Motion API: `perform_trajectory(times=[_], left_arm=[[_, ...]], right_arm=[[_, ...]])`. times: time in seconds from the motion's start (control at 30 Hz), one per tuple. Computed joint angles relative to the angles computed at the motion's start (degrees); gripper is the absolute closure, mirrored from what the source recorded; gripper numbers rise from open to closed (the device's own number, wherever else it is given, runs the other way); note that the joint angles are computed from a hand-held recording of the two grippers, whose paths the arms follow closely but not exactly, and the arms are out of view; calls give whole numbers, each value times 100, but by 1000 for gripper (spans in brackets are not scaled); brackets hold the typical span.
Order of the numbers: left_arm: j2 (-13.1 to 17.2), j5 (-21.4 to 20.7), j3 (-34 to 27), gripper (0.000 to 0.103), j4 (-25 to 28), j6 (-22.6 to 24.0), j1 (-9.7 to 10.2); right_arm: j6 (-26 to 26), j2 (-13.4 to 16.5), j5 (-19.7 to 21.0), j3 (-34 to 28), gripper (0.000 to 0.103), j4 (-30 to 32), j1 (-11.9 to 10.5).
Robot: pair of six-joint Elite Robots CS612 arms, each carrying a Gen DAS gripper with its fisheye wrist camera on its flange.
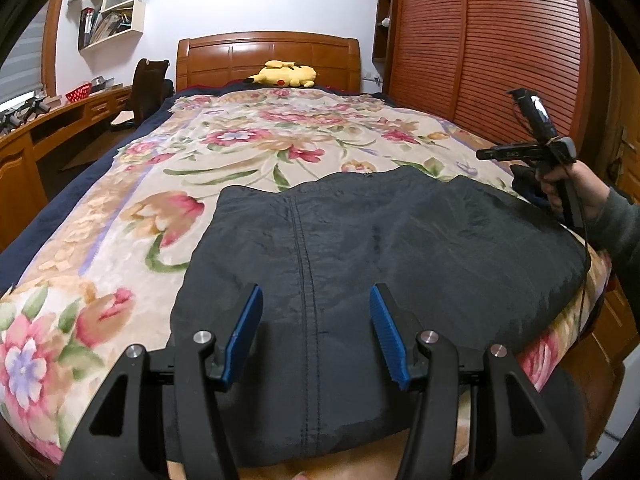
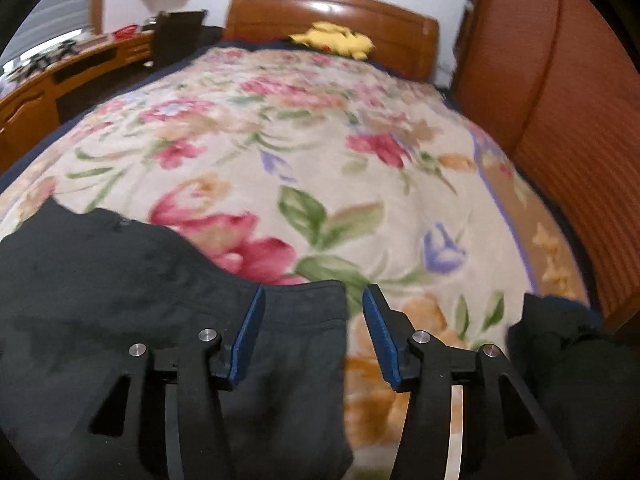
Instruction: Fold large clothes
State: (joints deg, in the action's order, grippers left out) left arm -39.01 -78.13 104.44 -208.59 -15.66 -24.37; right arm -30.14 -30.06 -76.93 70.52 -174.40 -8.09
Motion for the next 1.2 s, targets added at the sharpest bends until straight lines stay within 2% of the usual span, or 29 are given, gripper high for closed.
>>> perform_trajectory(times=[0.1, 0.27, 0.4, 0.53, 0.77, 0.93, 1.2], left_arm=[[3, 71, 27, 48, -30, -49, -29], [-16, 131, 77, 48, -51, -93, -62], [-19, 226, 130, 48, -143, -136, -91], [-7, 240, 151, 48, -184, -155, -120], [32, 203, 106, 48, -203, -54, -199], [76, 43, -54, 48, -89, 158, -268], [172, -171, -207, 48, 45, 288, -321]], right_arm=[[-456, -221, 389, 381, 51, -28, 48], [-900, -408, 882, 757, 51, 372, 189], [-1188, -450, 867, 965, 51, 497, 338], [-1303, -603, 1073, 1347, 51, 393, 328], [-1500, -931, 1354, 2091, 51, -17, 129], [-1326, -1105, 1177, 2554, 51, -566, -83], [-903, -1238, 822, 2920, 51, -1148, -372]])
